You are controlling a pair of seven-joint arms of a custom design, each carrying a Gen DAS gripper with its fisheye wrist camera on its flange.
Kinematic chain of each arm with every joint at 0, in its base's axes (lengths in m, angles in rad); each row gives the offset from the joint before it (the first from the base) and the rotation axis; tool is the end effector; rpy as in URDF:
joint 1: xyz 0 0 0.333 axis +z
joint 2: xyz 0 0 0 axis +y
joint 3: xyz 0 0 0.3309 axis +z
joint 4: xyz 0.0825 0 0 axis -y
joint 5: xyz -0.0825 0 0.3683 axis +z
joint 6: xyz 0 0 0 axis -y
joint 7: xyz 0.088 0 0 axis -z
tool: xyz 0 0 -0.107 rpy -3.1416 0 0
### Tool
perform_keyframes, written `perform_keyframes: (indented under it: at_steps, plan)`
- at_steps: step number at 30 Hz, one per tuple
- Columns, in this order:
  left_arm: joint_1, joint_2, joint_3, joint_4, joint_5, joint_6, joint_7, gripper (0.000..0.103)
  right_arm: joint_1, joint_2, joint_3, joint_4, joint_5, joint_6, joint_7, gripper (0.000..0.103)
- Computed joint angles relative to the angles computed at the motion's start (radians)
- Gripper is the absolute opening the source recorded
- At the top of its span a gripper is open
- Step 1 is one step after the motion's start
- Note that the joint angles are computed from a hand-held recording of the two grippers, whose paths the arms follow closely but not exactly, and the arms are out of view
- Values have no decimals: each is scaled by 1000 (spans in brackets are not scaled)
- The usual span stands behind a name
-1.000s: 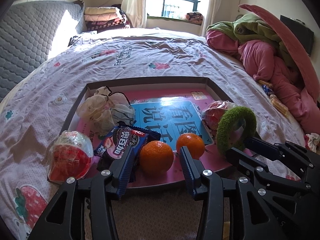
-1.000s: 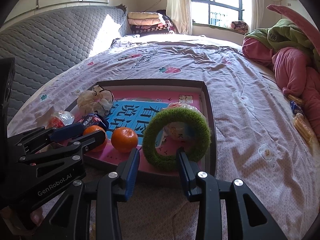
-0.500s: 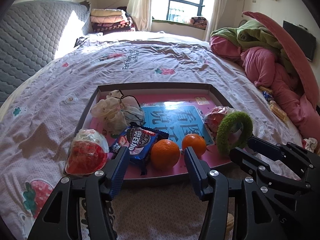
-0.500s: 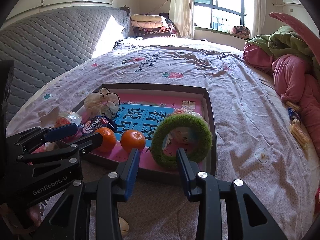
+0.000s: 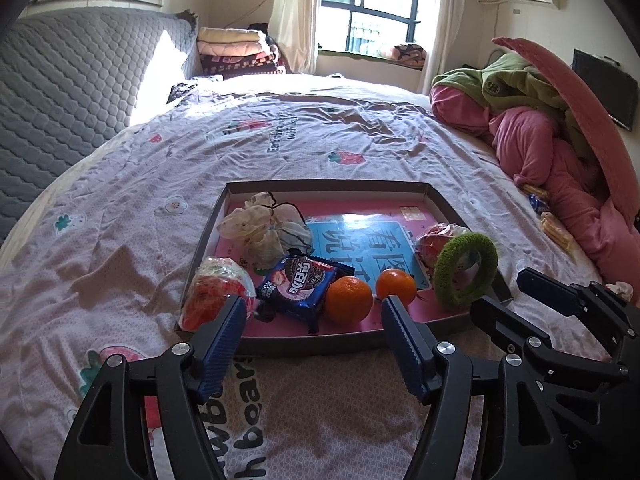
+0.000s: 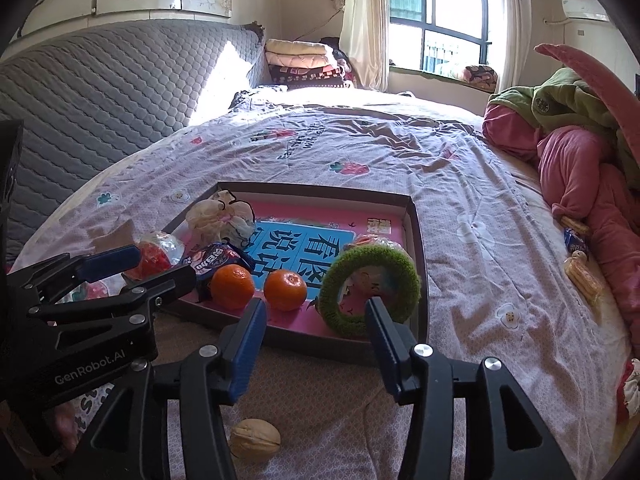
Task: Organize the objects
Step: 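Withdraw both open grippers up and away from the tray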
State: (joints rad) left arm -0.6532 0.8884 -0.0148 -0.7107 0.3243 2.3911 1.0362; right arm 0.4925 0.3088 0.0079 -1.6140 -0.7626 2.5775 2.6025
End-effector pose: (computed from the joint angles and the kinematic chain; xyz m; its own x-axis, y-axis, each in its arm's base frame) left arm 0.6475 -0.4987 0.5376 -0.2986 -0.9510 0.0799 -0.6584 0.1447 -0.7387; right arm 0.5971 0.3392 0.5379 -0.0112 -0.9999 -0.0032 -0.6551 0.0098 -0.7555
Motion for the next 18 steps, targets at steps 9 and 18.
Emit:
perform_keyframes:
  at_steps: [9,18]
  plan:
    - [-4,-170,12,-262,66,106,-76,75,19,-47,8,-26,-60,-26,53,61]
    - [-9,-282,14,-427,155,149,-154,77,29,-83,34,-46,-107,-59,89,74]
